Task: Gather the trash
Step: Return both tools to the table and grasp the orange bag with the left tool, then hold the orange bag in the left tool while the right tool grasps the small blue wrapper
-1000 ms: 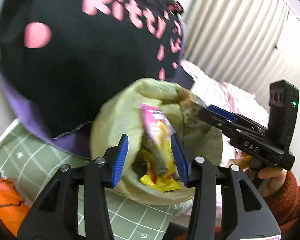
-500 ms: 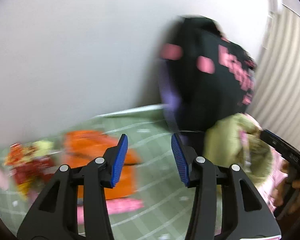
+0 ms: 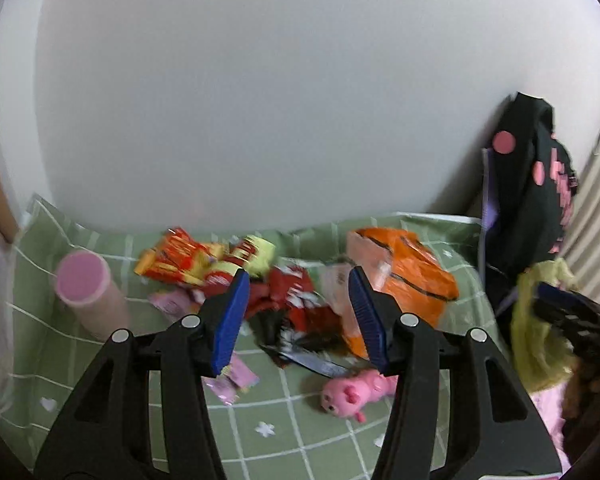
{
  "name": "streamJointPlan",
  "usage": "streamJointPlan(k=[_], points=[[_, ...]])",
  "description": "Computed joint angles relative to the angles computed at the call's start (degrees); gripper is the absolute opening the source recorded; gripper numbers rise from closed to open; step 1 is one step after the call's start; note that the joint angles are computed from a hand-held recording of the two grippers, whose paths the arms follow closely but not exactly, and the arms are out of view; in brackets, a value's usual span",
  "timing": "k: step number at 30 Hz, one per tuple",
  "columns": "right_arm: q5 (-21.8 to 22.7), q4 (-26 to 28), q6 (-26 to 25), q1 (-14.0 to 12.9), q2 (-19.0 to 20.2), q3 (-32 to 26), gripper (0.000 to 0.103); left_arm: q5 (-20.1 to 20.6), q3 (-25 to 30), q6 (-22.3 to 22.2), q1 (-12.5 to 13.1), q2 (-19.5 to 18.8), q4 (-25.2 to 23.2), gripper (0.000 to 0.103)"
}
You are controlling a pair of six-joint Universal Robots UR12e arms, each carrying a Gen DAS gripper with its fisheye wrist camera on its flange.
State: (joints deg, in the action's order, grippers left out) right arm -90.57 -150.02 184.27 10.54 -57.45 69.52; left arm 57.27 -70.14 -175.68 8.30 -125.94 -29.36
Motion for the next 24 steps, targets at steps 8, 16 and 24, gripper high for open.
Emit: streamJointPlan(k=[8,16,24], points=[[-4.2,3.1,-2.0,0.8,2.7,-2.8,0.054,-3.8,6.2,7.4,-2.5,-3.4,-8.3,0.049],[-4.8,5.8,-2.0,0.0,2.1,-0.6,0.054,2.2,11.0,3.4,-4.9,-6.1,-15.6,0.02],[-1.8,3.9,-1.9,-0.5,3.6,-2.8,0.054,2.8,0.7,-0.5,-1.3,1.2,-11.9,0.013]])
